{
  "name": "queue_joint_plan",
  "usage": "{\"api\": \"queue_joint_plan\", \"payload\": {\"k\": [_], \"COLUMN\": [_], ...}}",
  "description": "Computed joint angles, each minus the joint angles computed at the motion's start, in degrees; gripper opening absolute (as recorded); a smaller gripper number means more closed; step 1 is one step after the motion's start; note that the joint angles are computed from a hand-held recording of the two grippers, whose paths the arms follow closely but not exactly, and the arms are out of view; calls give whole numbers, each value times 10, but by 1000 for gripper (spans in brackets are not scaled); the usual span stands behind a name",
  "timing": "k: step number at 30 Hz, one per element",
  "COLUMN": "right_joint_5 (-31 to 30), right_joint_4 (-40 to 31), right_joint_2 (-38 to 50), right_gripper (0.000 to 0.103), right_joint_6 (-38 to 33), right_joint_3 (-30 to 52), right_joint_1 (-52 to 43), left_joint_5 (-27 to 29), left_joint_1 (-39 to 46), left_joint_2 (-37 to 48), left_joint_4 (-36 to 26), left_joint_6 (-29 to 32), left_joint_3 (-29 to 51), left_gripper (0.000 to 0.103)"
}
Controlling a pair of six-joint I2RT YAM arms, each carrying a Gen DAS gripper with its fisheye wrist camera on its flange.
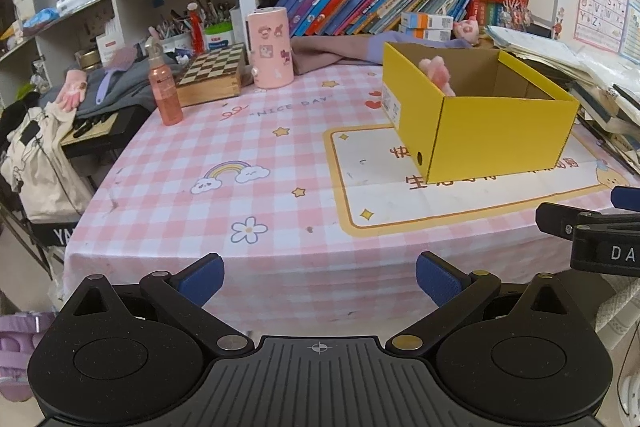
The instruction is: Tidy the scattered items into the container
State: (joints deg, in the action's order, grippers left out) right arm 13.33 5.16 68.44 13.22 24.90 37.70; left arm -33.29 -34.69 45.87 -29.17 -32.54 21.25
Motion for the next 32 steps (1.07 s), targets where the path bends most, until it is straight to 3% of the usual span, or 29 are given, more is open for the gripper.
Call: {"api": "queue_joint_plan", "payload": {"k": [32], "right_joint_5": [-55], "right_joint_4": [3], "right_joint_2": [29], "right_gripper": [103], "right_joint_6": [-18], "right_joint_3": [10], "right_joint_1": [-28], "left_joint_5": [21], "left_joint_1": [19], "left_joint_2": [18], "left_joint_4": [-6], "left_joint_6": [-29], "left_joint_3": [5], "left_gripper": [103]}}
